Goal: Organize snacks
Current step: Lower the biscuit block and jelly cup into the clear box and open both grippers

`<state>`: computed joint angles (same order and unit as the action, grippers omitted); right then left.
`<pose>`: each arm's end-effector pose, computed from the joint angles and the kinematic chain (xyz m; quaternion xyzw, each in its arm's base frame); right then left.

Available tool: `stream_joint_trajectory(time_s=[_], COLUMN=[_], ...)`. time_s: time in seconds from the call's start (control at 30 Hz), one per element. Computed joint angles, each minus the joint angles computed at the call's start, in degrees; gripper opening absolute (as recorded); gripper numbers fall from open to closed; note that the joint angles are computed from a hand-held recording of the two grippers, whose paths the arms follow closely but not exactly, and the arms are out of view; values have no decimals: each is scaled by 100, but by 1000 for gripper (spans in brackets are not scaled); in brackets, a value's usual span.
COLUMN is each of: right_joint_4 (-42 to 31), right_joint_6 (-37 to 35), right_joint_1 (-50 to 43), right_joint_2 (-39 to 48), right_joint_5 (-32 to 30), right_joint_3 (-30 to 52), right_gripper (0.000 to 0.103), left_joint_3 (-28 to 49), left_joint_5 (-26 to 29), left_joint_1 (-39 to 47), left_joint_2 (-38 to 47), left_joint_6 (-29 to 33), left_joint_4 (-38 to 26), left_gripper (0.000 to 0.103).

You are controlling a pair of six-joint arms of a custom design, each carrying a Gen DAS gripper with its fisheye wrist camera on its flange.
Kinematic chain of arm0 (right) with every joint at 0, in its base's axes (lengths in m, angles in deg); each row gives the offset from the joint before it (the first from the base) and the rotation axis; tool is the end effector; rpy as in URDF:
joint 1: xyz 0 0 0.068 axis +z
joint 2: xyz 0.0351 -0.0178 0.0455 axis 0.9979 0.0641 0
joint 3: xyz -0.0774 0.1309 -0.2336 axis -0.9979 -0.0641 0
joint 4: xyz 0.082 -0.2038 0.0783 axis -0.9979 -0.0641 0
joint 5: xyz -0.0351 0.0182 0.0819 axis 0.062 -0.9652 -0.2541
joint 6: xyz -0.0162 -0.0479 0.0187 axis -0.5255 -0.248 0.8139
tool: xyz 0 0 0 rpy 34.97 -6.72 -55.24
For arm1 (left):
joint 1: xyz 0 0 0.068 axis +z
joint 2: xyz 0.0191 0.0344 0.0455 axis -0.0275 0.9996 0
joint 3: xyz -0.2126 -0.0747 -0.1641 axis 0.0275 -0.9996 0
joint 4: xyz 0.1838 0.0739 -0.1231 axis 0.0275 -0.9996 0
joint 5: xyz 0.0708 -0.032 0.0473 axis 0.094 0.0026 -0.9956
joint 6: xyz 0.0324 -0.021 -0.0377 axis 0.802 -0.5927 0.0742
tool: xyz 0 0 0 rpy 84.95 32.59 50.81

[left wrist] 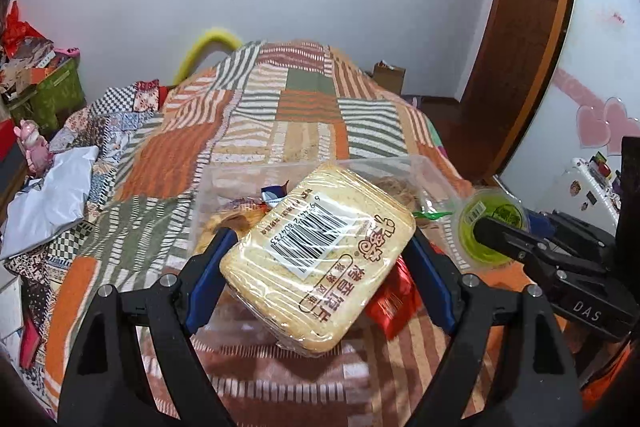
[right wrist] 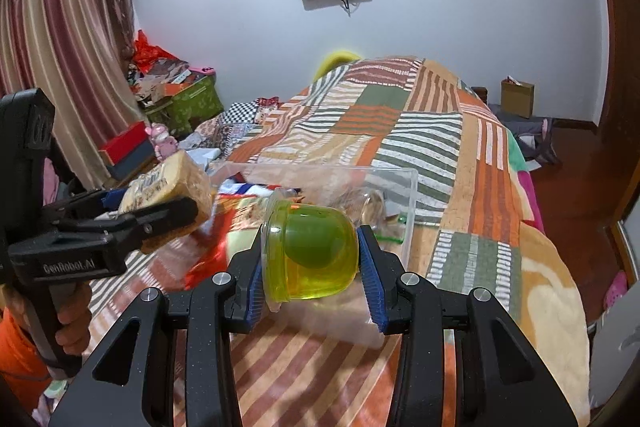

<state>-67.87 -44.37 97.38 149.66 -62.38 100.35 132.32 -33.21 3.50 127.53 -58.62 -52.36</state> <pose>0.2838 0.0734 0.2064 -0.2403 0.8558 0.2482 0.3851 0.2963 0.0233 0.2029 -0.0607 0.9115 -0.0360 0.4051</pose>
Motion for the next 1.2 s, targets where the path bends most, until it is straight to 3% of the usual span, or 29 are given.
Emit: stream_joint_trajectory(time_s=[0.3,0.57,0.77,1.0,1.2], right_joint_4=[-17,-51,-70,-111,-175], right_joint_6=[-87,-417,-516,-383,-347], right_joint_1=[183,389,394,226,122], right_joint_2=[811,698,583,449,25], right_joint_5=[424,878,964,663,488], right_joint_3=[414,289,193,180,17], right_gripper=[38,38,41,52,56], left_joint_3=[93,425,334,-24,-341], left_joint_5=[-365,-427,-334,-343,-165], left_joint_1=[-313,-363,-307,-389,-267], left_joint_2=[555,1028,909,490,10], left_joint_6=[104,168,240,399,333], left_joint_4=[543,428,411,497,429], left_gripper=[83,79,79,79,79])
